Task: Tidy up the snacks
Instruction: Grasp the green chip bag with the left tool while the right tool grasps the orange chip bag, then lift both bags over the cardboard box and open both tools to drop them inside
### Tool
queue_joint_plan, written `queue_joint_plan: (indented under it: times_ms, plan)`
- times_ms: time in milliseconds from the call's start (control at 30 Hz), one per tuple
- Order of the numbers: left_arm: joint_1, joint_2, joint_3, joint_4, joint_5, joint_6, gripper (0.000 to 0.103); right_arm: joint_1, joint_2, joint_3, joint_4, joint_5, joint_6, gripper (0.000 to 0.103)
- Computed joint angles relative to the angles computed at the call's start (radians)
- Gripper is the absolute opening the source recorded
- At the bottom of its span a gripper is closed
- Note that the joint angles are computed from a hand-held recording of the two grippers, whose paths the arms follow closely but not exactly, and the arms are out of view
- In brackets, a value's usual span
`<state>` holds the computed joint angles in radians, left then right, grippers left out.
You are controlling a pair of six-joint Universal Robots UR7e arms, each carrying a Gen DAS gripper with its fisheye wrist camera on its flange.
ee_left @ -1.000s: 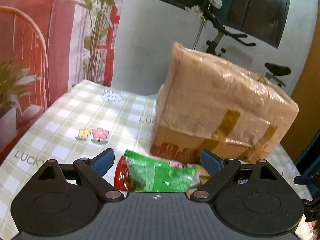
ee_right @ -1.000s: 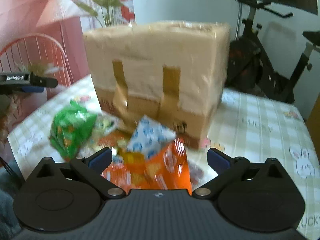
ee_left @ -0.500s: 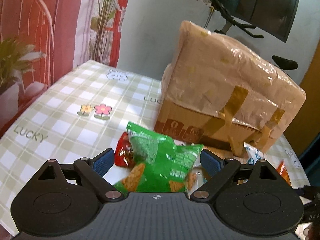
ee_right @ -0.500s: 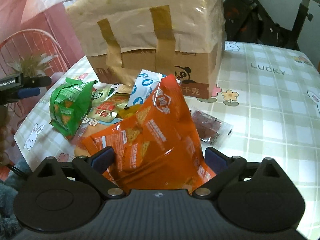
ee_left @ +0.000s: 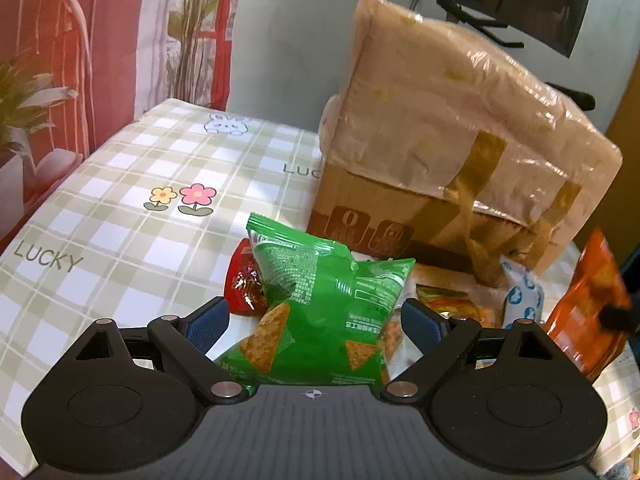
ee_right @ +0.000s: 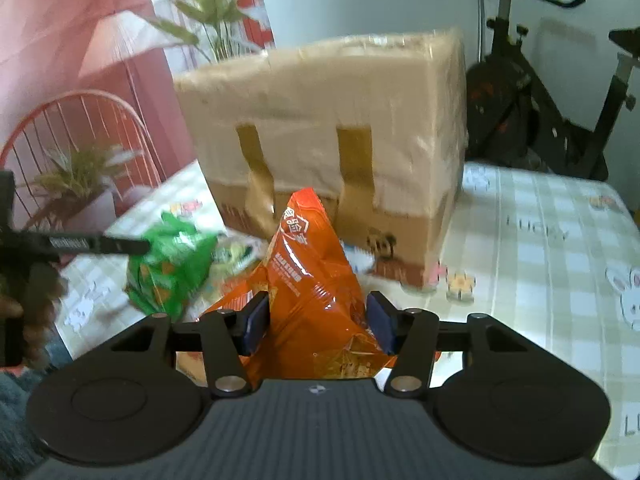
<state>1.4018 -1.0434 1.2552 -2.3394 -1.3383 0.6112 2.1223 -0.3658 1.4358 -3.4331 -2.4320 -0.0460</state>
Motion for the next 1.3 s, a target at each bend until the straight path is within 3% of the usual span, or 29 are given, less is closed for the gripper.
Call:
queue_joint_plan:
  times_ms: [267,367,400,500,633,967,1300]
  plan:
    - [-0.007,0.030,0.012,0.001,0.035,0.095,0.093,-0.001,0.024,-0.053,-0.055,0.022,-0.059,0.055]
    - [-0.009,0.021,0.050,-0.056,0.055,0.136,0.079,-0.003,0.025,-0.052,-0.055,0.028,-0.048,0.055]
    - [-0.007,0.016,0.053,-0.061,0.045,0.132,0.072,-0.002,0.025,-0.050,-0.056,0.028,-0.046,0.055]
    - [-0.002,0.003,0.035,-0.033,0.015,0.096,0.069,0.002,0.025,-0.047,-0.085,0.035,-0.064,0.055]
    - [-0.001,-0.019,0.022,-0.020,-0.041,0.042,0.068,0.013,0.033,-0.068,-0.123,0.036,-0.108,0.055]
    - [-0.048,-0.057,-0.013,-0.092,-0.152,0.067,0.069,0.047,0.043,-0.161,-0.248,0.097,-0.286,0.055]
    - [-0.107,-0.015,-0.117,-0.120,-0.259,0.085,0.069,0.056,0.072,-0.354,-0.279,0.180,-0.474,0.055]
